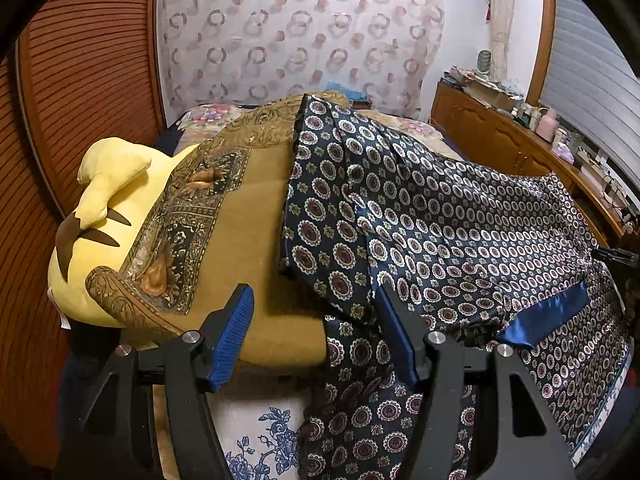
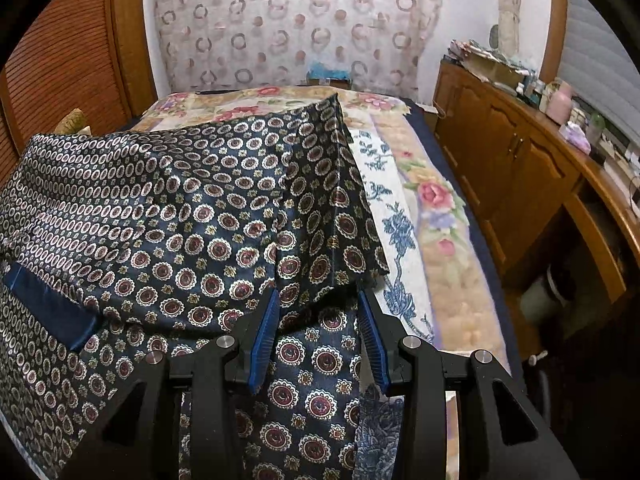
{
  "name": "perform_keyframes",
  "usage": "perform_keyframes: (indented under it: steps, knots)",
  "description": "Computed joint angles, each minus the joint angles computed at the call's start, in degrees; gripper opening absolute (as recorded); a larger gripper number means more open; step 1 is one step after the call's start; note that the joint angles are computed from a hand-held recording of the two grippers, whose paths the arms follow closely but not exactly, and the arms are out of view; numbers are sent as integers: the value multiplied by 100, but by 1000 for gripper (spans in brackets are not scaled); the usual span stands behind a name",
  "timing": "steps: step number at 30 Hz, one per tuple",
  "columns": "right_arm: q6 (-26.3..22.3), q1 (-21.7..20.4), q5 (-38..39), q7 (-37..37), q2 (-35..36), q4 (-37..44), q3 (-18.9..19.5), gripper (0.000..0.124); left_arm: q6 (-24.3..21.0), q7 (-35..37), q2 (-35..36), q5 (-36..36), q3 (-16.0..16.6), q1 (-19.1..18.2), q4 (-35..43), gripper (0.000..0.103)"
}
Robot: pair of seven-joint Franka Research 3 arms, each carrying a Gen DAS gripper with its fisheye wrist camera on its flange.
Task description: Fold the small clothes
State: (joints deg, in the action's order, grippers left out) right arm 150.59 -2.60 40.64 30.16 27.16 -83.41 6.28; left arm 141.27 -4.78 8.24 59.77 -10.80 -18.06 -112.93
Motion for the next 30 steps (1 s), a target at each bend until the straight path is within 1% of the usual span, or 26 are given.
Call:
perform_keyframes:
  steps: [1,2,6,11,12,14,16,18,19,20,21,22,23,25,30]
  knots:
    - [-49,70,109,-51,-11,-5,-110,42,-1,-9,-2,-1,0,-2,-5,64]
    - [-33,45,-53,108,155,191,-19,42,-1,-12,-5,7,0,-4,-5,64]
    - [-30,-29,-1,53,177,197,42,42,-7,-174,-35,148,15,-16,-30,64]
    - [-155,-55,-38,132,335,392,42,43,192,-380,-64,370,36,45,-41,64]
    - [-162,-16,-88,205,456,530,28,43,264,-393,-54,401,45,65,-33,63]
    - [-192,-12,-128,275,570,658,46,44,405,-366,-21,351,64,117,-2,56]
    - [-195,-25,-154,303,589,681,65,44,474,-386,27,314,86,142,43,46]
    - [-159,-15,-190,318,614,696,74,44,568,-369,70,302,111,162,76,40]
    - [-153,-17,-202,322,622,703,82,44,600,-366,89,287,121,166,87,34]
    - [-158,-24,-207,326,629,712,91,44,627,-372,105,285,130,164,99,30]
    - [-165,-33,-207,328,634,719,101,44,643,-398,107,318,139,152,99,24]
    - [-164,-37,-208,327,637,721,108,44,620,-498,98,444,148,115,99,10]
    - [-157,-38,-210,329,637,716,112,44,545,-656,77,706,150,45,106,4]
    - [-149,-40,-215,330,638,713,118,44,556,-894,39,1102,129,-21,97,4]
    - [-164,-50,-224,327,649,734,126,45,376,-893,28,1166,11,-114,126,2]
